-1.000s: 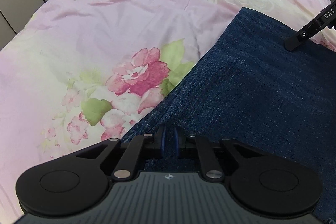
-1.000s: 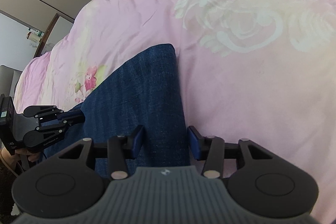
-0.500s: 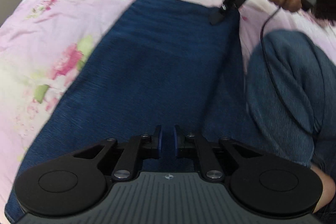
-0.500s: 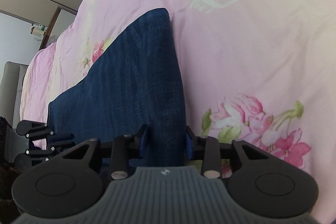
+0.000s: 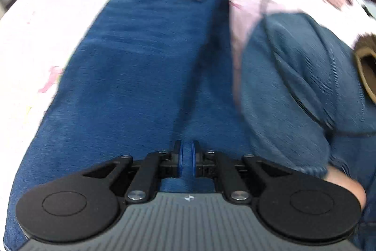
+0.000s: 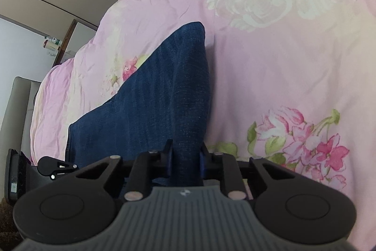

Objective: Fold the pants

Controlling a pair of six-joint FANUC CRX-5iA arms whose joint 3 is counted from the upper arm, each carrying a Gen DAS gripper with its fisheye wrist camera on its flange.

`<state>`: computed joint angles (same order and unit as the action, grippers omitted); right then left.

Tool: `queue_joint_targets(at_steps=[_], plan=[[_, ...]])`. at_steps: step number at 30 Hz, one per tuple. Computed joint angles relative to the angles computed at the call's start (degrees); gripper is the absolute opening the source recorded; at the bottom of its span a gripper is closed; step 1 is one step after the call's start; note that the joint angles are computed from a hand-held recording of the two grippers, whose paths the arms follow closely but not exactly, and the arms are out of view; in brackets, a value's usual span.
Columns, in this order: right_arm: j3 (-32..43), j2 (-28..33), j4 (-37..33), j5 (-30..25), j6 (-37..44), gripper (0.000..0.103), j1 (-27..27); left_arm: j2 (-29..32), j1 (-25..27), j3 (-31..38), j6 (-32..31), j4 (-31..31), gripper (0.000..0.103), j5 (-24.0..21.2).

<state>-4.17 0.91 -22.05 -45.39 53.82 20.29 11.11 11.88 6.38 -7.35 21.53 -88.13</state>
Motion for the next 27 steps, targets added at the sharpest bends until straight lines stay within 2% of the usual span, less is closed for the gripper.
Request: queue_joint_targets(at_steps=[3, 7, 11, 15, 16, 21, 24, 27], plan=[[0.6, -0.4, 1.5, 0.1, -1.3, 0.016, 0.9, -0.9, -0.7, -2.9, -0.1, -1.5, 0.007, 1.1], [0.6, -1.3, 3.8, 0.1, -3.8, 0.015, 2.2, -1.7, -1.0, -7.4, 1.4, -1.7, 0.007, 4.8], [0.9, -2.0, 5.9, 0.3, -6.9, 0.015, 3.8, -2.5, 0.2, -8.2, 2.5, -0.1, 0.009, 4.9], [2.1, -2.6, 8.1, 1.2, -10.0, 0.015, 5.8, -4.2, 4.6, -8.5, 5.5, 4.4, 0.013, 3.2], [2.7, -2.6, 8.7, 1.4, -10.5, 0.014, 6.5, -4.7, 6.0, -8.6, 6.2, 5.7, 0.019, 3.2], [7.4, -1.1, 10.9, 1.8, -11.7, 0.014, 10.2, -5.4, 13.0, -6.8, 12.2, 10.1, 0.023, 5.2], [11.4, 1.2, 11.9, 2.0, -12.3, 0.014, 12.6, -4.5, 16.8, -3.9, 15.4, 10.3, 0.027, 7.2], [16.2, 4.5, 12.0, 2.1, -12.1, 0.014, 14.7, -2.6, 18.7, 0.2, 19.8, 6.9, 0.03, 8.9]])
